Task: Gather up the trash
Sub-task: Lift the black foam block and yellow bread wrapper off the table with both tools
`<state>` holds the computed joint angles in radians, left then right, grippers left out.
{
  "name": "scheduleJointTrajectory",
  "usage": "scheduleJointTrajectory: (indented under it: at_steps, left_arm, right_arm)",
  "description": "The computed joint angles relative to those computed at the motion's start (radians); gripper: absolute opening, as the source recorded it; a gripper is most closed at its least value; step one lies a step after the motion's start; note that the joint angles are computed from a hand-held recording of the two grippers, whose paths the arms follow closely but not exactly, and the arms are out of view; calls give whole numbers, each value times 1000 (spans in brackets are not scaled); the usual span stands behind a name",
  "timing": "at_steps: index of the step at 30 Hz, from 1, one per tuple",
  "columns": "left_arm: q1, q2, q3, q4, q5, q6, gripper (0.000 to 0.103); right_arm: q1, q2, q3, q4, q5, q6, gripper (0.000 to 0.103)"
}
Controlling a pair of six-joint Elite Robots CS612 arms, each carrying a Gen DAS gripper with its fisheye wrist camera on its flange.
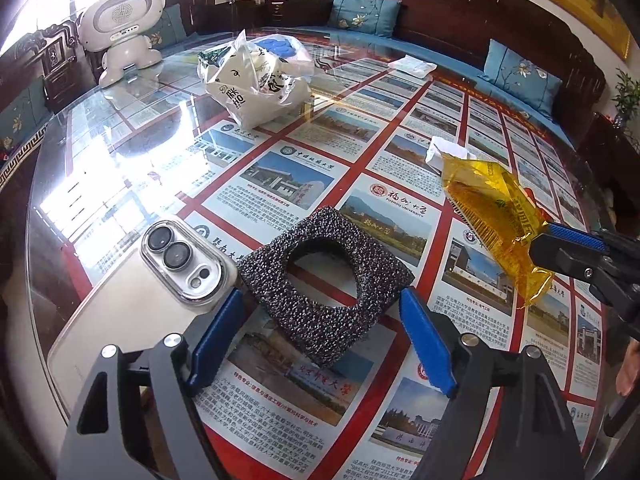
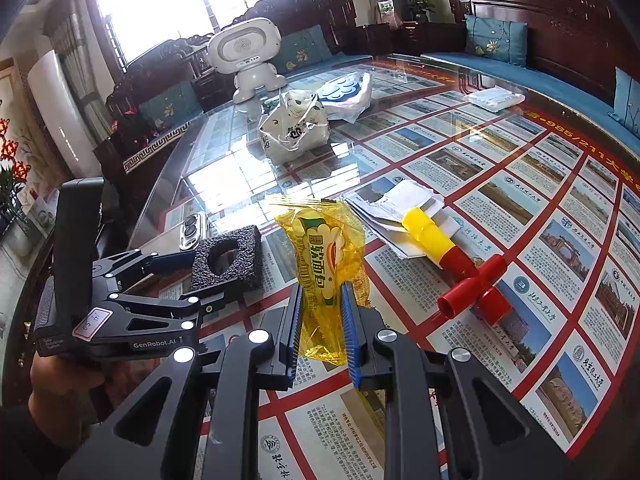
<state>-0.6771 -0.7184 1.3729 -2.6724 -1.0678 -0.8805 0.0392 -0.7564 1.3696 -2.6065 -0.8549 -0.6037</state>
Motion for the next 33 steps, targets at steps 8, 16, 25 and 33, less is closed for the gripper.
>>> scheduleJointTrajectory:
  at_steps: [8, 16, 25, 33]
  left_arm:
    - [-3, 8, -19, 32, 31, 26, 64]
    - [0, 5, -2, -51, -29, 74, 56]
    - [-19, -11, 22, -97, -54, 94, 56]
    - [-55, -24, 21, -113, -56, 133, 56]
  right_arm:
    - [-3, 11, -18, 36, 26, -6, 19]
    - [-7, 7, -12, 29, 40, 0, 19]
    - [-22, -25, 37, -3, 40, 5, 19]
    - [-56, -82, 128, -52, 43, 17, 19]
